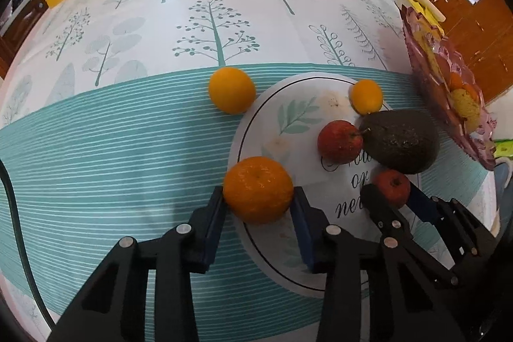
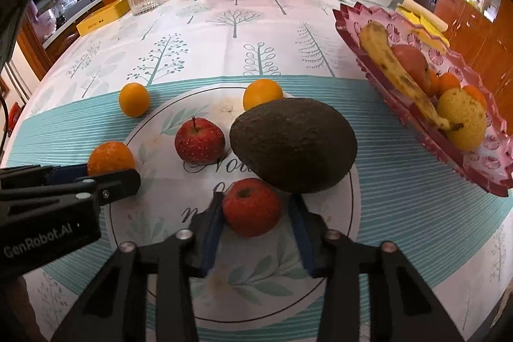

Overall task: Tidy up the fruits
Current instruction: 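Grasp a tangerine with the left tool while the right tool grasps a red apple, then carry tangerine and red apple into the pink bowl and open both tools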

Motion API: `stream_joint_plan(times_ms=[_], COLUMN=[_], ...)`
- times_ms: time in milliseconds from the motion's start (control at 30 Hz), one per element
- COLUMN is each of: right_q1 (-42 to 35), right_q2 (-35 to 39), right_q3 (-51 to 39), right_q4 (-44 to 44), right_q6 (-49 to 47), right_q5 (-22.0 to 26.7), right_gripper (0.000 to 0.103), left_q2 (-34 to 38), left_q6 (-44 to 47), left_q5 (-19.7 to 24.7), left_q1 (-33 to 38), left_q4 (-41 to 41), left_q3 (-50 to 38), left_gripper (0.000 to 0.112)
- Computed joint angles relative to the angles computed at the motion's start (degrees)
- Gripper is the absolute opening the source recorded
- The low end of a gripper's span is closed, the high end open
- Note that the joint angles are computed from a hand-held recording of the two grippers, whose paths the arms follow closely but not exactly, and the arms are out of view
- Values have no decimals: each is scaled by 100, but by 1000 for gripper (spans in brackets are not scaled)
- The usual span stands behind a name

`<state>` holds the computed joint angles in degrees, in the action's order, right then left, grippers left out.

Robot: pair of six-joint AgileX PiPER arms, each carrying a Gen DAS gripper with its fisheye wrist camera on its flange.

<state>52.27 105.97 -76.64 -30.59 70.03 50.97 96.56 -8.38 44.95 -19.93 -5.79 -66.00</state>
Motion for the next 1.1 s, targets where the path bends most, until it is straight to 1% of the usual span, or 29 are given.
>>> stream_joint_plan(times_ms=[100,233,400,600,767,1100], right_q1=[14,36,178,310,425,408], right_q2=[-20,-92,-235,-453,-778,-1665], right_q3=[18,81,125,76,-27,-33], right_q4=[8,143,211,189,16,-315], right_q6=[-25,-123,-233,-319,-301,-555], right_q5=[-18,-178,-310,-266,2,365], right_gripper=[33,33,33,33,33,33], left_q2=[4,-62,-395,-703,-990,-1140], left_q6=[44,51,108,92,-56,-1112], left_q5=[-4,59,157,380,574,1106], left_q1=[24,89,239,309,85,-782], left_q4=[-52,-51,-60,-65,97,990], left_q3=[2,32,209,143,-130,-1048], left_gripper=[39,39,39,39,39,39])
